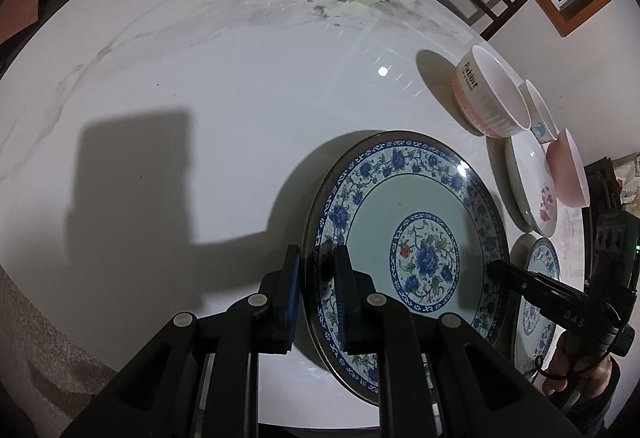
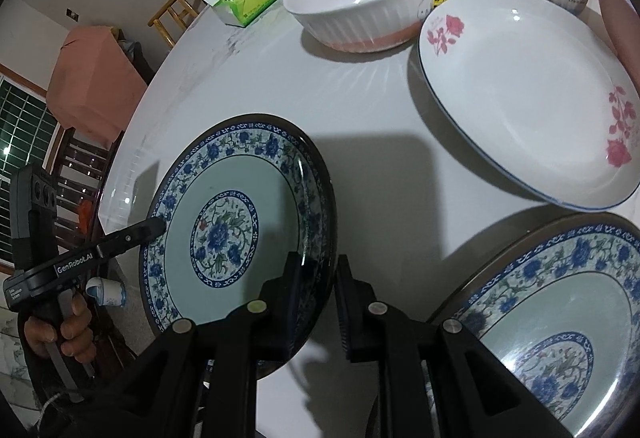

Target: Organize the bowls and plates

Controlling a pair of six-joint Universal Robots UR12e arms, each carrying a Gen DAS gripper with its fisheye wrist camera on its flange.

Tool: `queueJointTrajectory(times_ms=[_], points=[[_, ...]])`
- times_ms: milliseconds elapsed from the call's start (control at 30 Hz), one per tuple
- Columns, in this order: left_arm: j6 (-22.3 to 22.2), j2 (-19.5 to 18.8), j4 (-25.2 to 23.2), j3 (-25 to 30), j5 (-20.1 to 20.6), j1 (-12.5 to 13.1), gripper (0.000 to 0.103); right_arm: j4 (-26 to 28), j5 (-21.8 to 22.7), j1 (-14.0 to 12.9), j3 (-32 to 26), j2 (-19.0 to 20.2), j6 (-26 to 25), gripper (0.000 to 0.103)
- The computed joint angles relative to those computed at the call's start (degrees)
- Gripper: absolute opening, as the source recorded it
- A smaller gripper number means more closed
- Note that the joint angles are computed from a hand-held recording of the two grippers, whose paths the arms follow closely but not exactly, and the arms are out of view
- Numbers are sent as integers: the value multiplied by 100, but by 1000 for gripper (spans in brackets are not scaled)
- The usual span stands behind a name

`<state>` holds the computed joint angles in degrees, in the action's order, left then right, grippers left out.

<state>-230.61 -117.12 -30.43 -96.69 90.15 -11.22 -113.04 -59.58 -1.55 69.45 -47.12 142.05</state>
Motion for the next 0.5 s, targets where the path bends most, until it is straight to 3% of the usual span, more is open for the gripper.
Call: queueJointTrajectory(times_ms=[300,400,500], points=[[11,-11,32,-41,-11,6,16,53,-17,10,1,-6,-63,19],[-8,-15,-81,7,187,-38,18,16,-50,23,9,-10,-97,19],[68,-20,-319,110,592,-126,29,-98,-67,35,61,-39,-89,19]])
